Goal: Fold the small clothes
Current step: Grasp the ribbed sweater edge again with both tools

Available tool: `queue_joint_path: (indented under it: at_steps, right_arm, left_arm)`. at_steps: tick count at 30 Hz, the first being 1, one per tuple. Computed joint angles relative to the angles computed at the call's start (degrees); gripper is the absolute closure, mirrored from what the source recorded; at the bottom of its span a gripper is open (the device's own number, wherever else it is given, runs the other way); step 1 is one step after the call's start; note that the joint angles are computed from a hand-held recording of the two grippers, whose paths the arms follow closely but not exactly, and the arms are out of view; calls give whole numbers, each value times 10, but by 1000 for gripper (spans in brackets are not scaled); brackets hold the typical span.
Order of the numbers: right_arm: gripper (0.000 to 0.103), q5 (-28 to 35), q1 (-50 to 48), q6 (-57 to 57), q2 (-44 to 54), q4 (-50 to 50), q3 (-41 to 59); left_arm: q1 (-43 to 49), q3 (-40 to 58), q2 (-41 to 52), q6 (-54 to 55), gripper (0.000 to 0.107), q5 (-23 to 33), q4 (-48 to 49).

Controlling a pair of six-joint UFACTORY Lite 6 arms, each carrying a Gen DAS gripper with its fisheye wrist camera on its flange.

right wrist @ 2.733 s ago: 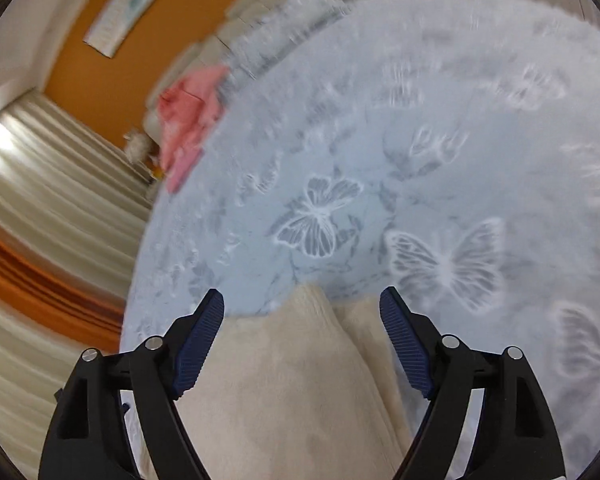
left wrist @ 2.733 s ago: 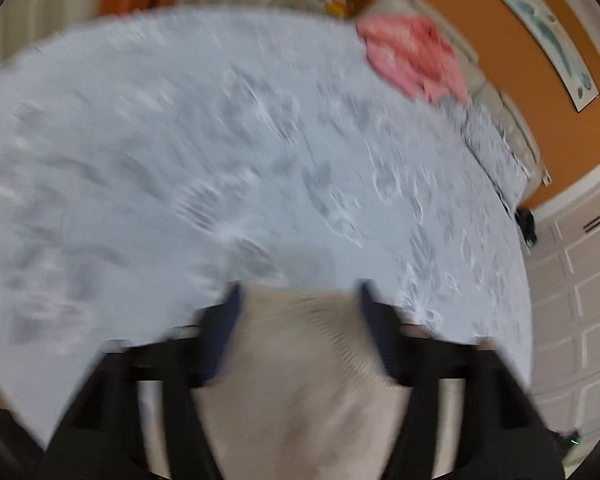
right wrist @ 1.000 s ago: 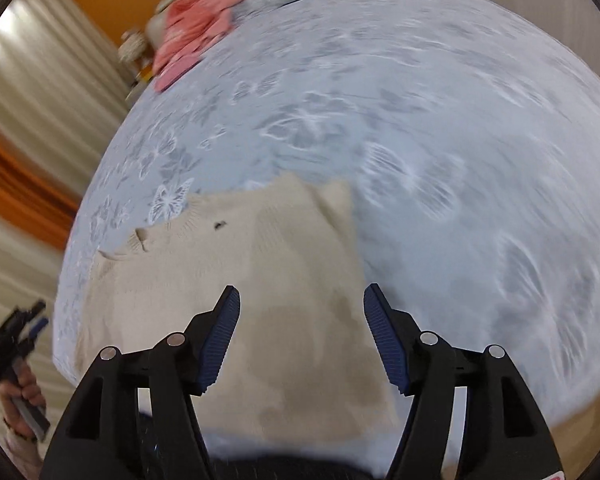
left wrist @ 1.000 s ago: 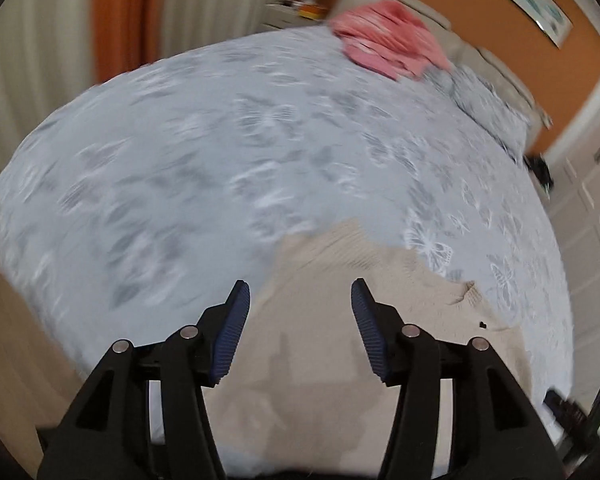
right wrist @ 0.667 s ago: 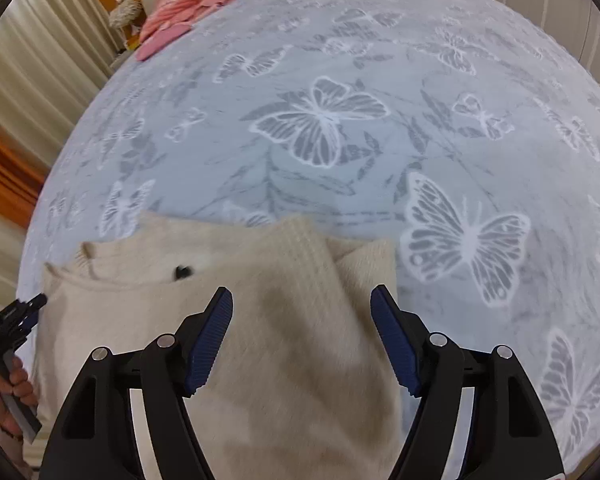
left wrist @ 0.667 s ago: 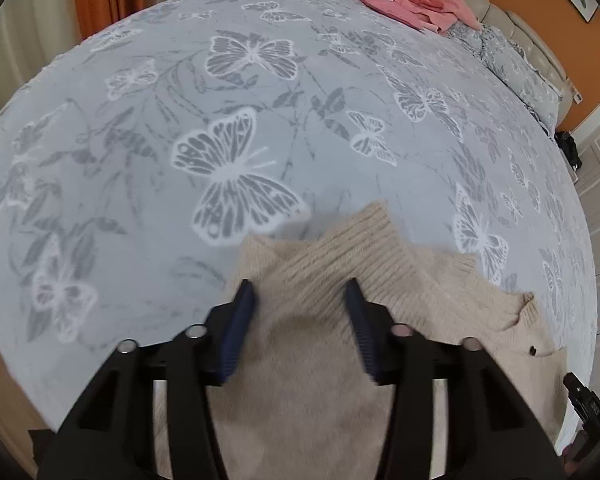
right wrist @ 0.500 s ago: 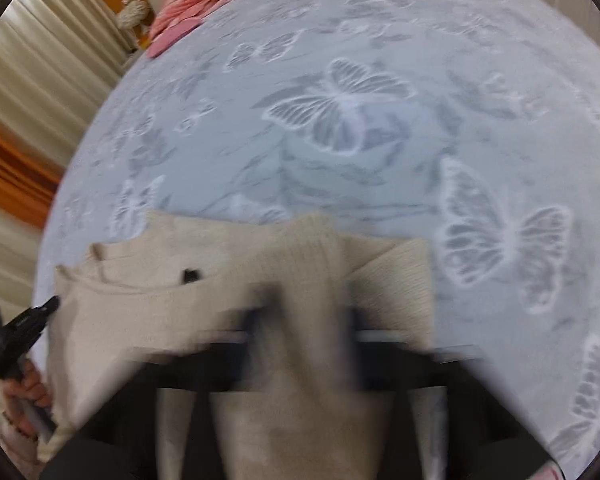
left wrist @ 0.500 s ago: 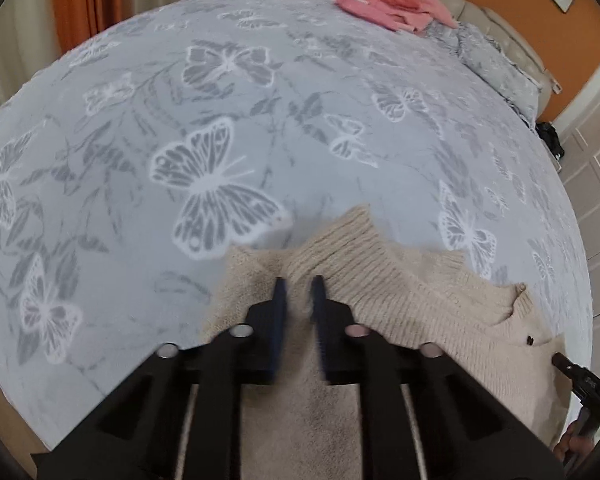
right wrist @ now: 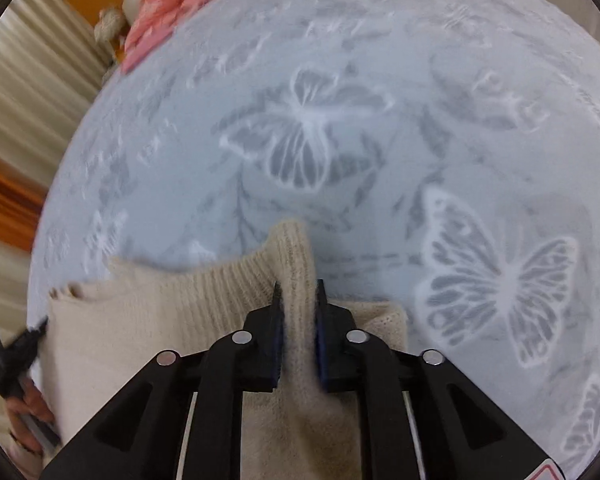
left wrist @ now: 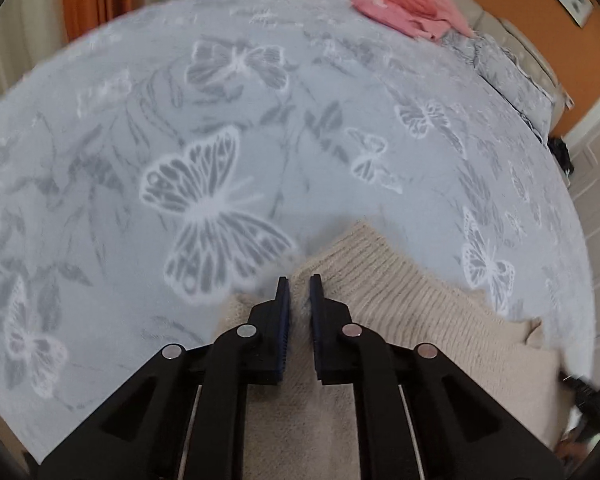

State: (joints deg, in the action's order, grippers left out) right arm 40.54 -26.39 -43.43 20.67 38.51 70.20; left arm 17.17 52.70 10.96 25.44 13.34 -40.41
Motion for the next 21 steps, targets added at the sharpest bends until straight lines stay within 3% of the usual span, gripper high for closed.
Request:
queue_joint_path:
  at_steps: [2,4,7,10,16,17,18,19,20,21]
  right_arm:
    - [65,-11,-9,14,-62,-4,-32]
    - [63,-6,-23,-42,-153,43,-82]
    - [63,36,38,-19,-155,31,-67]
    - [62,15,145,25,-119,7,-50]
    - [39,-86,286,203,14,-171,39]
    - [39,-93,290,214,33,-196,52]
    - [58,-97,290,202,57,-201,57]
    - [61,-97,287,172,66,-183,59]
    - [82,-105,283,143,59,-164,54]
    - [92,-100,280,136,66,-158,65]
  left_arm:
    - [4,-20,-54,-10,94,15,14]
    - [4,-37,-105,-34,95,25,34]
    - [-27,-28,-140,-35,90,51,20]
    - [-92,24,-89,-66,83,70,18]
    - [-185,190,118,-256,81,93,197]
    - [-195,215,147,-301,81,88,254]
    - [-201,218,158,-333,83,79,295]
    - [-204,234,177,-364,93,79,337]
    - [-201,241,191,-387,95,72,366]
    - [-196,239,195,-397,107,62,370]
